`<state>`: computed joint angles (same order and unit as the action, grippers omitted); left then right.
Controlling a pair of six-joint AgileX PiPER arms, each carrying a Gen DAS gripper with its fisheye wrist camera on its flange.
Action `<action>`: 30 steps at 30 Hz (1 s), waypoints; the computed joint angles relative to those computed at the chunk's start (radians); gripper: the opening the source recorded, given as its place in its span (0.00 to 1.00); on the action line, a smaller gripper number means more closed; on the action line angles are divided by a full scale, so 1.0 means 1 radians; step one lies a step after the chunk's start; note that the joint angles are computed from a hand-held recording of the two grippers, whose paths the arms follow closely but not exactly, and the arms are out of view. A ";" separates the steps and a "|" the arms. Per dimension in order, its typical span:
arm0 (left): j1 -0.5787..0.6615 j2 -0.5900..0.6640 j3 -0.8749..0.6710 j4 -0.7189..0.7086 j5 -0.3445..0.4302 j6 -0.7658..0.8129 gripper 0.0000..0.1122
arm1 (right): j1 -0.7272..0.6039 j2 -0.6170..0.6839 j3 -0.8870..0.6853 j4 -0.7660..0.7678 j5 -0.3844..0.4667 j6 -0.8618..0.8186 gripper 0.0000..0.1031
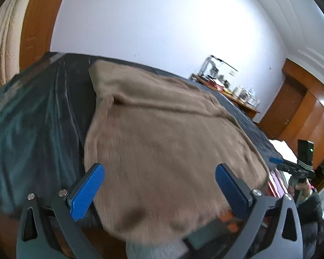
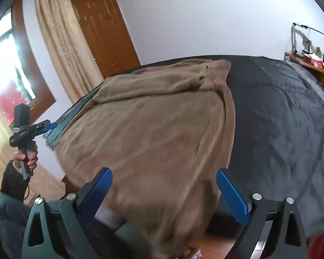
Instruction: Fold clothes
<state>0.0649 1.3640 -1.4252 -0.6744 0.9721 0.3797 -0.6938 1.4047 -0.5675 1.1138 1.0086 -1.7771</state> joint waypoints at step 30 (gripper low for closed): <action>0.056 0.092 0.294 -0.321 0.120 0.414 0.83 | -0.004 0.368 -0.052 -0.109 0.026 -0.024 0.37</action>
<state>0.1212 1.4557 -1.1308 -0.9950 1.0918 0.7937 -0.6982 1.7732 -0.6195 1.0044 1.0345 -1.8007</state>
